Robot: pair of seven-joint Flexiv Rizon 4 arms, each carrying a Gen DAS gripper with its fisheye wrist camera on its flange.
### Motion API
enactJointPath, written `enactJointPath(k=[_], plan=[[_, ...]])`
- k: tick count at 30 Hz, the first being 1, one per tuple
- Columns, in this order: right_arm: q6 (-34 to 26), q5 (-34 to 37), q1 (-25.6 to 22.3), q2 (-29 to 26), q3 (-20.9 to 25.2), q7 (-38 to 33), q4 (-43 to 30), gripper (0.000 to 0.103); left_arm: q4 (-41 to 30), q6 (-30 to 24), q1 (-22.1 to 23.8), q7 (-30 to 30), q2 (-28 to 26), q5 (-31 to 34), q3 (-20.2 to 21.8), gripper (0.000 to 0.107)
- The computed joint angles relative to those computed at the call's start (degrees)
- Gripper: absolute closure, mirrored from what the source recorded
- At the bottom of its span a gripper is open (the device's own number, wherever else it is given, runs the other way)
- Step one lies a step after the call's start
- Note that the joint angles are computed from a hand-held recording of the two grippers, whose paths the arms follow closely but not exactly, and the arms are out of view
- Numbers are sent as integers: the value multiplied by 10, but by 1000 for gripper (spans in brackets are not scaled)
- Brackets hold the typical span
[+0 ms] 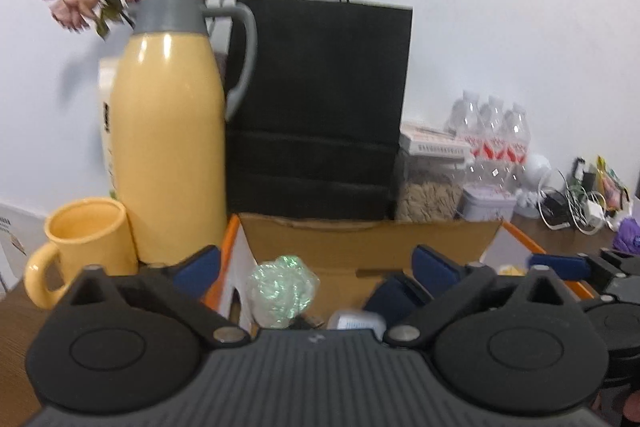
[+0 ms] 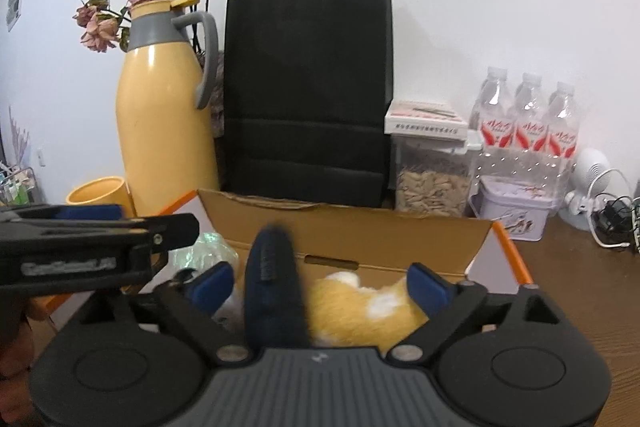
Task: Organize objects
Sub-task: 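Carry the cable and navy pouch into the box and open both grippers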
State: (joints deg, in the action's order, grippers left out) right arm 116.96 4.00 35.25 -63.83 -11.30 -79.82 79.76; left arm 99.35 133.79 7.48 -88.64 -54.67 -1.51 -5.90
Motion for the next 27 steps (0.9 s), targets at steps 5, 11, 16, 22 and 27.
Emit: enactJointPath(k=[5,11,16,22,27], plan=[[16,15,3,11,-2,-6,20,0,15,16,-7,-1,10,-6,6,4],[55,26,0,37,11,-24,60,0,58,58,-4,-17,36,7,5,4],[96,22,-14,72,33,-58,119,0,101,83,-5,-29,59,9,13,4],[121,29,-24,111,44,-109,200,0,151,94,-11,-30,82,-1,25,4],[115,34,-41,131,55,-130,255,0,188,102,-16,-23,93,-3,34,4]])
